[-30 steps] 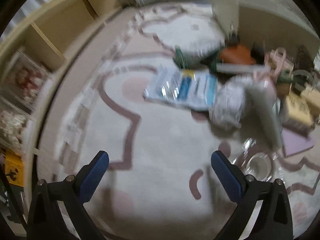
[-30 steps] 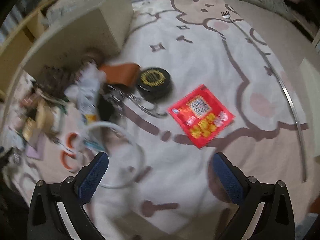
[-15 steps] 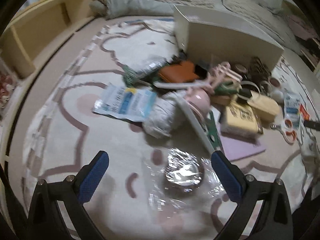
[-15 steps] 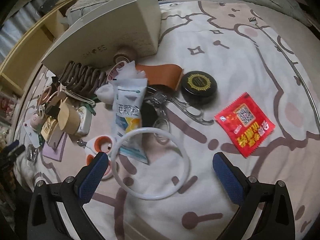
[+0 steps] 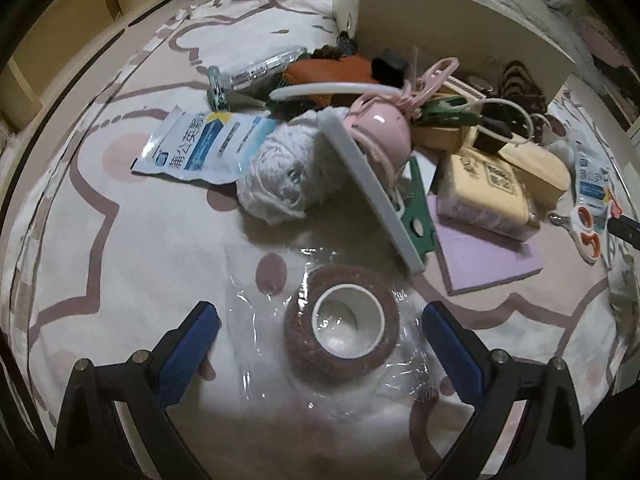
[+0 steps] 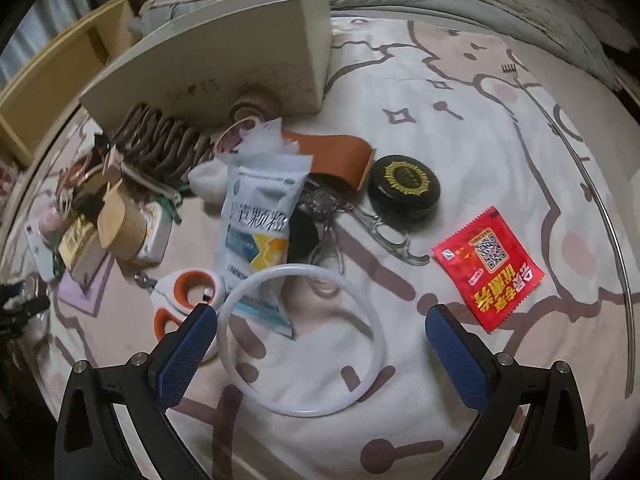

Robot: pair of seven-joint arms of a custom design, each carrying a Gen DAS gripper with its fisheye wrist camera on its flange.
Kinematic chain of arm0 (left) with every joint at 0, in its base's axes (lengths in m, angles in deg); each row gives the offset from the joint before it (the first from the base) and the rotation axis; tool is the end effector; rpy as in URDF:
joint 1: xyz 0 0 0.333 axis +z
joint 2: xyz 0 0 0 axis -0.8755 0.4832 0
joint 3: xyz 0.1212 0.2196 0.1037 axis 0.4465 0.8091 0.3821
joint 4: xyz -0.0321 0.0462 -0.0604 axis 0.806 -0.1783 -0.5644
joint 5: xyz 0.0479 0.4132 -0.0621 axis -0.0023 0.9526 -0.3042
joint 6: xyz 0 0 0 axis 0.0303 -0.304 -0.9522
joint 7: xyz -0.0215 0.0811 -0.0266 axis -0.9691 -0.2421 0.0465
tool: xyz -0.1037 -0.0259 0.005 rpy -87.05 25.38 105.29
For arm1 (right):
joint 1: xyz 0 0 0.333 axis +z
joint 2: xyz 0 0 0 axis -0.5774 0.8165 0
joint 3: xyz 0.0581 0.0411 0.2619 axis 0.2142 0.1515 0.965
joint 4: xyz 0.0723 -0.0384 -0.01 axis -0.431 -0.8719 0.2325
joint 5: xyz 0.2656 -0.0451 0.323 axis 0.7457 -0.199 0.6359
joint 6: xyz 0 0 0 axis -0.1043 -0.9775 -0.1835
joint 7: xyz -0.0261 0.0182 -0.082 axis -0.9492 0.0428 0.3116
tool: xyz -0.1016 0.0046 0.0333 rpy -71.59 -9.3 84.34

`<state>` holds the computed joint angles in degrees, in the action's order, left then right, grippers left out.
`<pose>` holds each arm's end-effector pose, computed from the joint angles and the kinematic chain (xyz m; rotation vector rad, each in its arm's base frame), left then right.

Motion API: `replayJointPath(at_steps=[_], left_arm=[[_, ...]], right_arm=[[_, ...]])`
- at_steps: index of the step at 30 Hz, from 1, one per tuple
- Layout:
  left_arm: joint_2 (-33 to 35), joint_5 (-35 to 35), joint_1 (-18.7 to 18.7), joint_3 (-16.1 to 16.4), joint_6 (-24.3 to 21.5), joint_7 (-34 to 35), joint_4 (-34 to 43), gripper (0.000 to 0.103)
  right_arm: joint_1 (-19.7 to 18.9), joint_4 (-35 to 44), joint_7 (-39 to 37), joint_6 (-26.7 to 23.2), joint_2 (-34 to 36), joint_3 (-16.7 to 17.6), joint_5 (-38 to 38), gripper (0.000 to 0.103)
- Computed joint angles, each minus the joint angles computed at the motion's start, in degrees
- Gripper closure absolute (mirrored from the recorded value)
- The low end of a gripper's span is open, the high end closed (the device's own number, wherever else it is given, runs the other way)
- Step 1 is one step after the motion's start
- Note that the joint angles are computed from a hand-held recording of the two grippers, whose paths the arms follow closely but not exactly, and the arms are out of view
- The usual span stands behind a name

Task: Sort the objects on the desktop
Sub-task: 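Lower the left tool over the brown bandage roll while the right tool approaches the white ring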

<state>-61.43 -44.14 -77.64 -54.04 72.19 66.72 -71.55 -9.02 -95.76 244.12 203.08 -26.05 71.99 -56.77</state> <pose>0.5124 -0.3332 0.3477 -1.6073 2.4245 -0.4852 0.4236 0.3096 0.3553 -1.7743 2.1491 -0.4413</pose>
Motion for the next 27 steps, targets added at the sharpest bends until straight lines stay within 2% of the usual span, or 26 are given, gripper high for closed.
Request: replayJointPath(at_steps=[6,9,16,20,27], left_arm=[[1.06,3.58,-0.69,0.12,-0.79,-3.14,0.66,0.0],[1.01,4.57,-0.75,0.15,0.46,-5.0,-0.01,0.0],[0.71,10.24,-1.64,0.38,1.64,-10.78,-1.12,0.0],[1.37,9.95,-1.51,0.17,1.15,-10.98,-0.41,0.0],[1.92,8.81,-0.77,0.12,0.42,-8.71,0.69,0.0]], right_arm=[[0.28,0.72,-1.25,-1.42,0.77,0.19,-0.25,0.0],[0.13,0.93,-0.44,-3.44,0.89,0.32,-0.78,0.0],[0.65,-1.09,-4.03,-3.69,-0.72,-0.58,2.62,0.0],[0.69,-1.4,-6.74,-4.24,-0.15,-0.92,4.37,0.0],[-0.02,-2.76,-7.86,-1.02,-0.25,-1.12,4.49,0.0]])
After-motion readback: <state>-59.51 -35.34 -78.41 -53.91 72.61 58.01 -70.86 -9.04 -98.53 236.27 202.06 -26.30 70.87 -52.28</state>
